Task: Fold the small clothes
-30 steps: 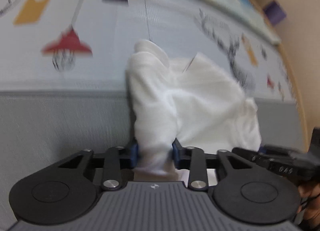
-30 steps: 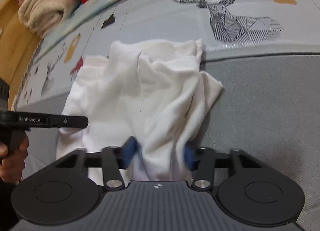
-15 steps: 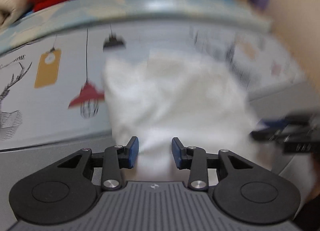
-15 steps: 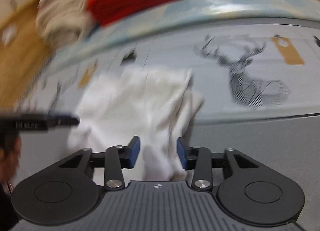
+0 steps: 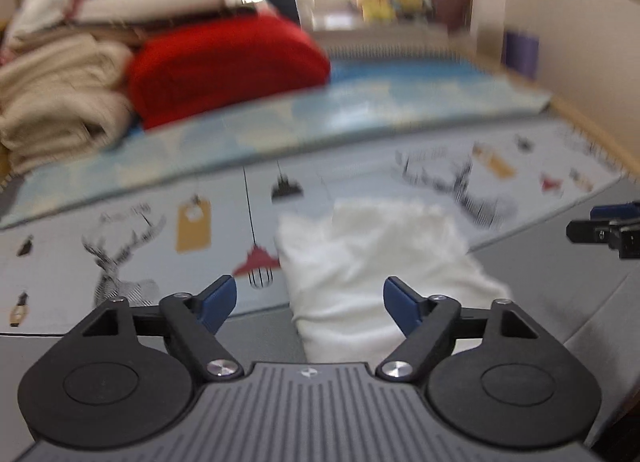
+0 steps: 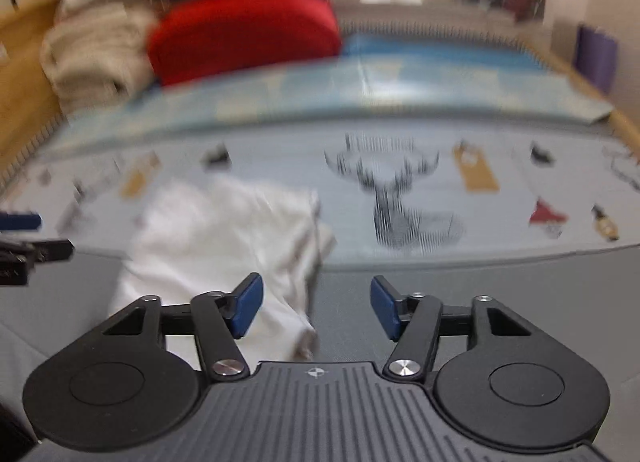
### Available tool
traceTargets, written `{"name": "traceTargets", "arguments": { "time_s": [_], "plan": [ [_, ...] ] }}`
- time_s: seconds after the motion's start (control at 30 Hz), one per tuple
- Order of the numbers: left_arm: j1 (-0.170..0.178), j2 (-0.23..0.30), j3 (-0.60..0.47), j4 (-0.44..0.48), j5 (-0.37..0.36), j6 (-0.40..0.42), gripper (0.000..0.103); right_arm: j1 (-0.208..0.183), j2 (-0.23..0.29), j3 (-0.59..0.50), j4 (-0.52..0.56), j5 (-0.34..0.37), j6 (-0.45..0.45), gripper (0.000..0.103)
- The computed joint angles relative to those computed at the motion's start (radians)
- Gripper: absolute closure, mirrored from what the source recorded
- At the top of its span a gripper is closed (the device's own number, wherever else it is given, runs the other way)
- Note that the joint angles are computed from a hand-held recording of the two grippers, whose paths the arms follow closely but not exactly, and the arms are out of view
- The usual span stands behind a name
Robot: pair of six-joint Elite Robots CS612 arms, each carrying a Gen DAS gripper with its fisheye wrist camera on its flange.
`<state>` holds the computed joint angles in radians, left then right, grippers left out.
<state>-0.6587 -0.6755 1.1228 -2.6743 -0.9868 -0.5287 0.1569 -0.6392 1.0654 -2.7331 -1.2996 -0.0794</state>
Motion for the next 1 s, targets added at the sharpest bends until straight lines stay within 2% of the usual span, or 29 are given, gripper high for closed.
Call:
{"name": "traceTargets", "arguments": {
  "time_s": [0.1,0.17,0.2,0.33,0.37,0.43,0.5,0.57,0.7,0.77,1.0],
  "plan": [
    [-0.045,-0.039,0.085,-0.076,0.107,-0.021,0.016,-0.007,-0.066,0.129,-0.162,0.054,-0.001,0.028],
    [-0.067,-0.057,0.123,-0.084,0.139,-0.045,0.016,-0.007,-0.099,0.207,-0.253,0.068,-0.004,0.022],
    [-0.078,-0.062,0.138,-0.085,0.147,-0.055,0.015,-0.007,-0.112,0.239,-0.287,0.067,-0.004,0.021],
    [-0.111,-0.069,0.189,-0.094,0.147,-0.140,0.000,0.002,-0.138,0.331,-0.387,0.039,0.059,0.021],
    [-0.117,-0.067,0.197,-0.080,0.154,-0.170,0.001,0.004,-0.139,0.341,-0.394,0.029,0.077,0.021],
    [-0.119,-0.062,0.191,-0.021,0.150,-0.197,0.001,0.016,-0.140,0.352,-0.386,-0.016,0.094,0.021],
    [-0.117,-0.056,0.193,-0.040,0.160,-0.195,0.001,0.031,-0.136,0.354,-0.396,-0.083,0.101,0.021],
    [-0.108,-0.050,0.189,-0.052,0.148,-0.226,0.001,0.041,-0.128,0.346,-0.392,-0.115,0.084,0.021],
    [-0.094,-0.041,0.175,0.029,0.132,-0.318,0.001,0.044,-0.124,0.345,-0.379,-0.105,0.069,0.021],
    [-0.089,-0.042,0.174,0.036,0.120,-0.346,0.001,0.045,-0.124,0.347,-0.381,-0.096,0.062,0.021],
    [-0.090,-0.026,0.164,-0.051,0.118,-0.307,0.001,0.052,-0.121,0.349,-0.380,-0.064,-0.030,0.021]
  ]
}}
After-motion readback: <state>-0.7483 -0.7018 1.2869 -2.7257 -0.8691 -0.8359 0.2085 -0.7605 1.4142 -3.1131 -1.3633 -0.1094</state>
